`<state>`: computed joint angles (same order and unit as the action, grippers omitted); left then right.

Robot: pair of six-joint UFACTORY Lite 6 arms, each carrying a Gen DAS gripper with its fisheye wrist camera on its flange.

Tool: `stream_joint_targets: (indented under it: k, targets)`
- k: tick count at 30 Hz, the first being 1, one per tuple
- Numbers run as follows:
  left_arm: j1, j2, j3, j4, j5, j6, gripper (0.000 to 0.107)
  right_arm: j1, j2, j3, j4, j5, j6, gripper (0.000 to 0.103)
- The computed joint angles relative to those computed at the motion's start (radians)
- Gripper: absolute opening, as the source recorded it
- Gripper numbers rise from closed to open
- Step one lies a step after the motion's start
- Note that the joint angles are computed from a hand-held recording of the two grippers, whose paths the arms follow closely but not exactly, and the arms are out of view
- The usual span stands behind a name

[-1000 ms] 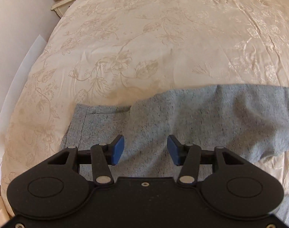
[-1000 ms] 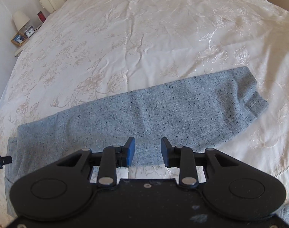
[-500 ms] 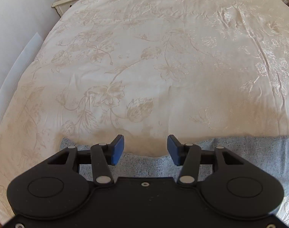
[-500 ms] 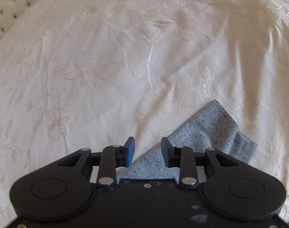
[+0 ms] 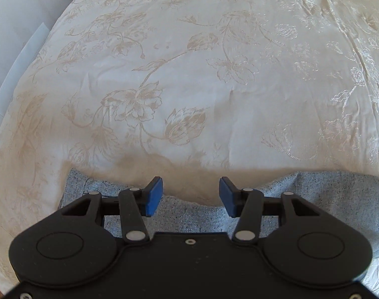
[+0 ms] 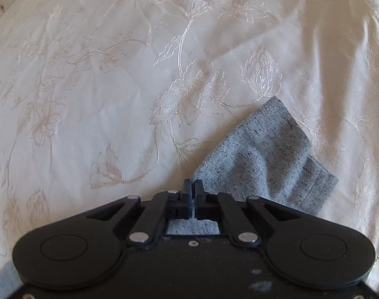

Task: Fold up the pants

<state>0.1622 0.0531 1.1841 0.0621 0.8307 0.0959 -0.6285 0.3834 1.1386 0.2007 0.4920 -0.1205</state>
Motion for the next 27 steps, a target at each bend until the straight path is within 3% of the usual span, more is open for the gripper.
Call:
stream_joint_targets:
  k: [5, 12, 16, 19, 24, 27]
  targets:
    - [0.038, 0.059, 0.054, -0.068, 0.041, 0.036, 0.057, -0.176, -0.327, -0.271, 0.210, 0.058, -0.229, 0.002]
    - [0.065, 0.069, 0.043, -0.066, 0.052, 0.021, 0.057, -0.612, -0.706, -0.482, 0.192, 0.327, -0.447, 0.002]
    - [0.065, 0.079, 0.025, -0.038, 0.059, 0.009, 0.057, -0.937, -0.762, -0.506, 0.128, 0.469, -0.710, 0.002]
    - [0.047, 0.114, 0.022, -0.006, 0.070, -0.001, 0.057, -1.089, -0.715, -0.518, 0.124, 0.481, -0.827, 0.002]
    - [-0.026, 0.195, 0.050, 0.109, 0.086, -0.114, 0.058, -1.121, -0.774, -0.565, 0.101, 0.485, -0.772, 0.002]
    - [-0.044, 0.244, 0.096, 0.136, 0.102, -0.202, 0.058, -1.119, -0.777, -0.586, 0.154, 0.475, -0.894, 0.002]
